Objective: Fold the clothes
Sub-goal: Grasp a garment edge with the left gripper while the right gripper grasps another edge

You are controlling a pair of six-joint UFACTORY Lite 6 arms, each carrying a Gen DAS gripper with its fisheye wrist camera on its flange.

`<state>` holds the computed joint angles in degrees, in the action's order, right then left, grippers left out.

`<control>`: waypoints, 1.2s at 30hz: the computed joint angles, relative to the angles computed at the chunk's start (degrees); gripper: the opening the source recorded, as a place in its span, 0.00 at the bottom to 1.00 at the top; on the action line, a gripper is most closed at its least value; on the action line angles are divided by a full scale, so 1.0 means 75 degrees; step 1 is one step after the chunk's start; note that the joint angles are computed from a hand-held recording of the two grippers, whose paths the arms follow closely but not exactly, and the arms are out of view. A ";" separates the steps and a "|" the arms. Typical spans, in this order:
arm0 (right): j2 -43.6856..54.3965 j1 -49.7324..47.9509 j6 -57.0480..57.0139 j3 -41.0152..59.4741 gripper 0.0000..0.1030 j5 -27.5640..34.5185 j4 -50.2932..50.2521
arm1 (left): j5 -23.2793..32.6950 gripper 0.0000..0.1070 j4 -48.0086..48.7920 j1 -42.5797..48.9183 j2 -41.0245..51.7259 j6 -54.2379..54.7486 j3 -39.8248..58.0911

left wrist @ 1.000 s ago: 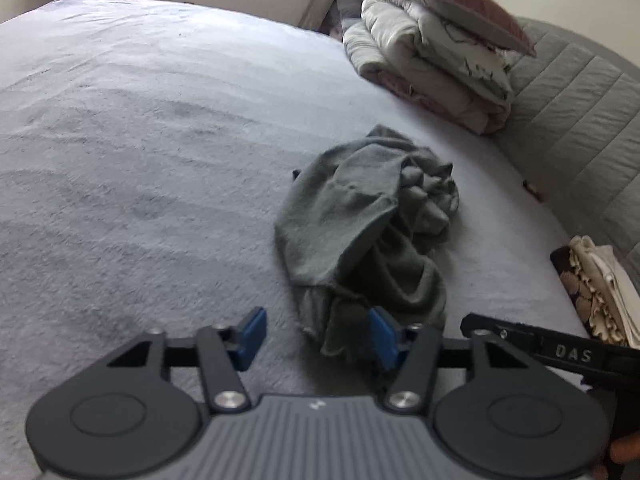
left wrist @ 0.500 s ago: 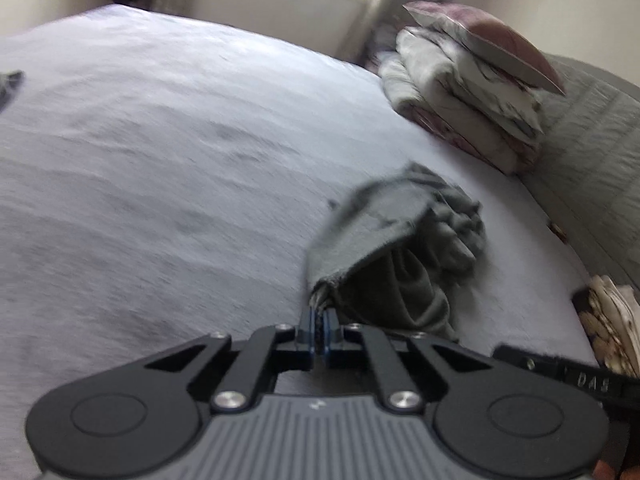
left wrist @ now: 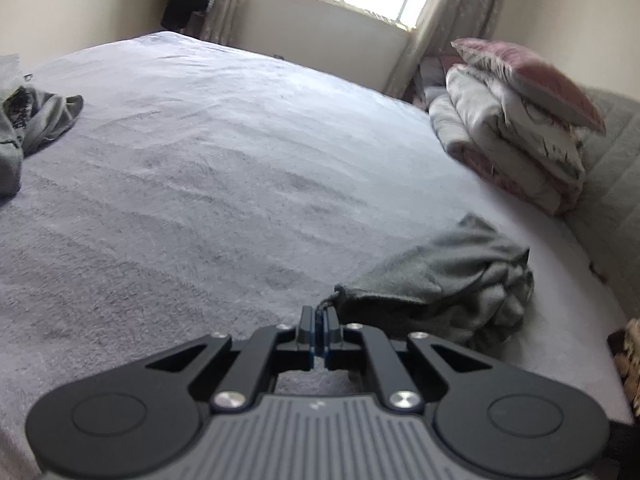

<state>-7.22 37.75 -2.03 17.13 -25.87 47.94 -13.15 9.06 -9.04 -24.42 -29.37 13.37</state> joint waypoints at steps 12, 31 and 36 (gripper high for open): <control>0.0089 0.0872 -0.1059 0.0023 0.01 -0.0548 0.0732 | -0.1201 0.57 0.0549 -0.0343 0.1316 -0.0474 -0.0013; -0.2712 0.0319 -0.0531 -0.1333 0.40 0.0639 0.0330 | -0.2995 0.04 0.6489 0.1505 0.0736 -0.6665 -0.0354; -0.1483 0.0877 -0.0145 -0.0696 0.42 0.0169 0.0095 | -0.3297 0.04 0.7577 0.2132 0.0094 -0.7768 -0.0462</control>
<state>-18.34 44.33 -3.12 11.91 -24.60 48.66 -37.88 65.89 6.95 -23.72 -87.63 9.90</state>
